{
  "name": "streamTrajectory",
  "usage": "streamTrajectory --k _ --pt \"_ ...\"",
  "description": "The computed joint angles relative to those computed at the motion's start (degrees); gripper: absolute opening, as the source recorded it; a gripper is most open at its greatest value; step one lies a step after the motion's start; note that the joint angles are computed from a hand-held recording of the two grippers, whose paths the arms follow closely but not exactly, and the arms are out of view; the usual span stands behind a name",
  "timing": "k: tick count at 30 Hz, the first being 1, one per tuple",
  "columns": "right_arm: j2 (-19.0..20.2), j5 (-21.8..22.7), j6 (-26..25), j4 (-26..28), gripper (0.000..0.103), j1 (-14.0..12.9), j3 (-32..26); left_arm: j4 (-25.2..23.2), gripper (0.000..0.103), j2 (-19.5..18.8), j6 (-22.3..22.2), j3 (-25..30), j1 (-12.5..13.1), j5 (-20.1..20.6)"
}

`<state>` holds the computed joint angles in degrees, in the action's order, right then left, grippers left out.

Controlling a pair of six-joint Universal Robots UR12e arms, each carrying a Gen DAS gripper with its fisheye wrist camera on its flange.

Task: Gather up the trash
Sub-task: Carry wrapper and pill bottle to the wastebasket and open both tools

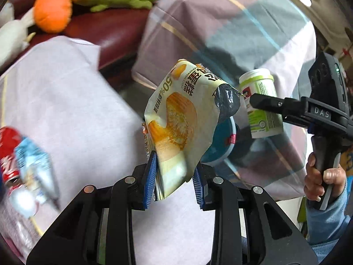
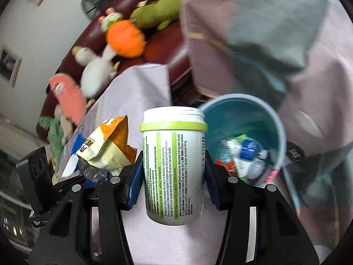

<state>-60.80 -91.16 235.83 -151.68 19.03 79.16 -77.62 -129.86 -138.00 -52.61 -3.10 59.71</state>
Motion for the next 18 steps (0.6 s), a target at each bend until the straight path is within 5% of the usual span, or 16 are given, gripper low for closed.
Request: streamTrajectory --k 11,18 --pt "-1.9 0.6 2.8 -3.4 0.048 -2.4 6.2 -5.0 0.032 -3.9 2.4 3.7 -4.9 8.0" --pt "-2.3 1.7 4.1 -3.6 0.048 -3.4 8.1 -3.3 0.069 -4.1 1.7 2.9 -5.5 9.2"
